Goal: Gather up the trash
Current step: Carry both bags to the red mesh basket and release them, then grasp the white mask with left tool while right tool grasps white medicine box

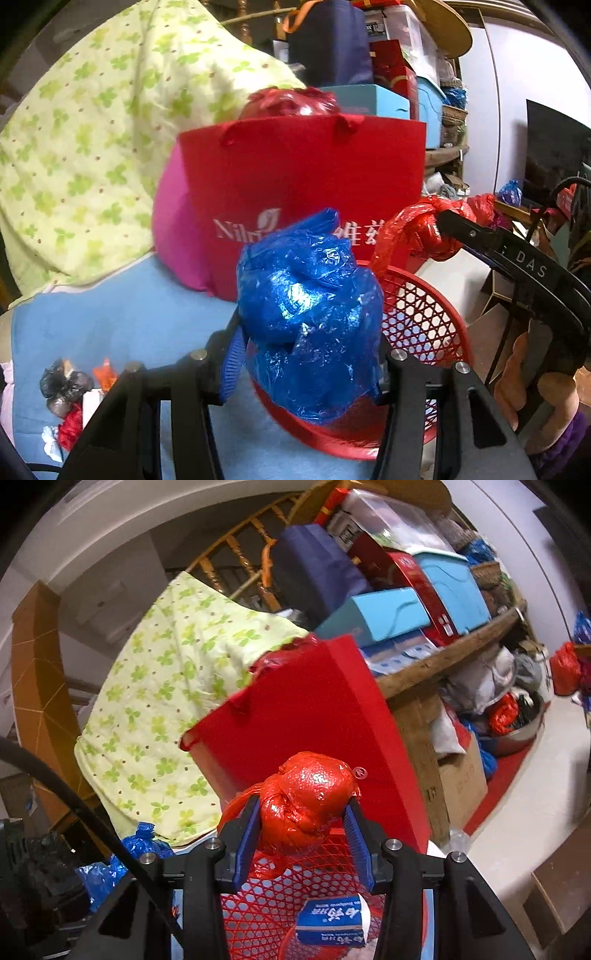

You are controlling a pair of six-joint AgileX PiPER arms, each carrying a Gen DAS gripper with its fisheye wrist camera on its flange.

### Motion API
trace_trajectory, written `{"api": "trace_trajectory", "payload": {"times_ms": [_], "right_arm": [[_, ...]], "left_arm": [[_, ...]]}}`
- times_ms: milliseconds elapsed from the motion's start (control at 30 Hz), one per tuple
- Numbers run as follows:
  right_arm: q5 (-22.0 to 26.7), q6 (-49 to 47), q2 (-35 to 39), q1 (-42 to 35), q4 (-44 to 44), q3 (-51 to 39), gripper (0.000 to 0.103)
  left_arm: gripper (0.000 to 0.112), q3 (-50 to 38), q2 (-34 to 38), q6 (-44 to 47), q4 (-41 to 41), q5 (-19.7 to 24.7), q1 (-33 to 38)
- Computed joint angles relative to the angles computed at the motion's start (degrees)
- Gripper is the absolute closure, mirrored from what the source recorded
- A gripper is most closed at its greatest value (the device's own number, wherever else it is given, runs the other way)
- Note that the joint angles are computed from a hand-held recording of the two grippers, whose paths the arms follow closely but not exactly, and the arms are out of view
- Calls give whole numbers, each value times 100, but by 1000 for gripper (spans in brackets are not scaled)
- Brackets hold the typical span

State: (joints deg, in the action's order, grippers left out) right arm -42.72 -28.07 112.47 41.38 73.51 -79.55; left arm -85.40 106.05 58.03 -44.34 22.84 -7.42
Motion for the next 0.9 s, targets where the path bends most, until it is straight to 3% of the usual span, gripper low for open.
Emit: {"api": "trace_trajectory", "payload": {"times_ms": [200,267,367,433,633,900], "right_arm": [[202,393,-104,-151,-124,234,54],[314,529,-129,-202,-214,295,54],[582,839,-149,-309,-514,348,45],[573,1000,-137,-312,-655,363,37],[369,1008,-29,-159,-694,200,37],[281,-262,575,336,-384,-1034,37]], "left_arm": [[56,-441,418,-74,-178,505,-2],[43,-590,568,135,-484,829,86],[34,-592,664,556,-1017,1044,230],[33,-617,701,627,-1154,1167,345],[33,-368,575,743,-1182,1091,845],[33,514,343,1027,-879,368,2041]]}}
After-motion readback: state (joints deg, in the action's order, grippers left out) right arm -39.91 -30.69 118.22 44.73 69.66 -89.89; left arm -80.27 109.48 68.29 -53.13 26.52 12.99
